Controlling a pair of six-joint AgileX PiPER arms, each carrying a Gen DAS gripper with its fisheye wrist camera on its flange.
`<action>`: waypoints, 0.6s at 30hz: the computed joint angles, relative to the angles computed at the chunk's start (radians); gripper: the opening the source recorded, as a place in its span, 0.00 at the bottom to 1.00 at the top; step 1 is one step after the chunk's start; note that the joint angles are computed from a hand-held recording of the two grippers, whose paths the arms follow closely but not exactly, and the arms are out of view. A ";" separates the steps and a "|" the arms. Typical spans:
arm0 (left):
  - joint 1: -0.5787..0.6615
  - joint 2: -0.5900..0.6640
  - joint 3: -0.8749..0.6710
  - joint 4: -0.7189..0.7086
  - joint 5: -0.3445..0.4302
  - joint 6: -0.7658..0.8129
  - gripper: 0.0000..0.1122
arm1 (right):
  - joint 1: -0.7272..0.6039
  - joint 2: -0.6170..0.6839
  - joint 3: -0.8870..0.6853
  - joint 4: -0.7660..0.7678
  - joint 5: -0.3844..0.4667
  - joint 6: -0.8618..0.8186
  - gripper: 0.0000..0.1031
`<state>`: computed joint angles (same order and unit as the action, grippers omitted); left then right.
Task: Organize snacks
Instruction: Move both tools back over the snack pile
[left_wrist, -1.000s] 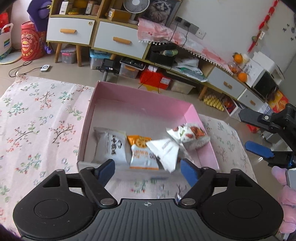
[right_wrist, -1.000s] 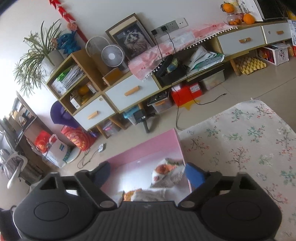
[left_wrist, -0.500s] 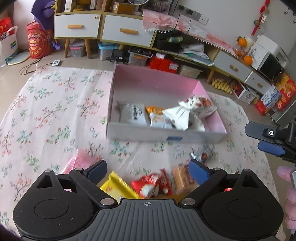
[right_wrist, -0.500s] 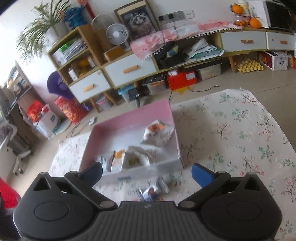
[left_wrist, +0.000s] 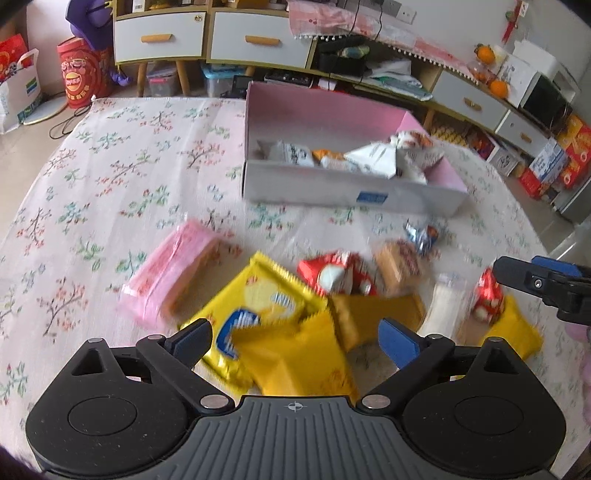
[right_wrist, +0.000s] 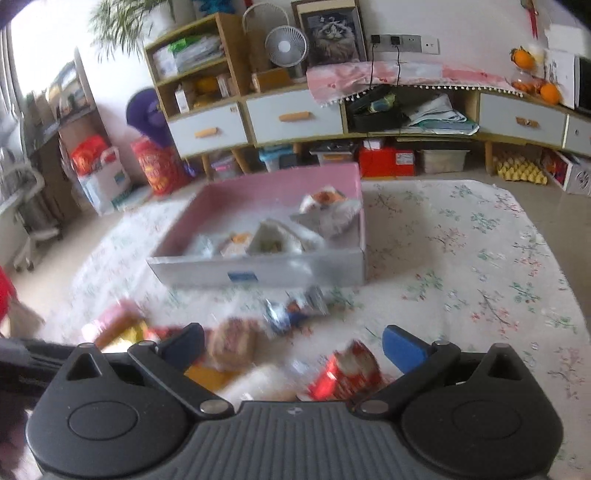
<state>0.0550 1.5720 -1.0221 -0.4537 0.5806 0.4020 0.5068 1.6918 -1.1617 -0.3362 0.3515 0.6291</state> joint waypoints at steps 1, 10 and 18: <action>-0.004 -0.006 0.014 0.015 0.000 -0.009 0.87 | 0.006 0.000 0.004 -0.027 0.027 0.020 0.88; -0.014 -0.060 0.082 0.018 0.015 -0.017 0.87 | -0.001 0.017 -0.020 0.070 0.257 0.081 0.88; -0.042 -0.067 0.100 0.024 0.016 -0.032 0.82 | -0.014 0.035 -0.040 0.213 0.301 0.104 0.88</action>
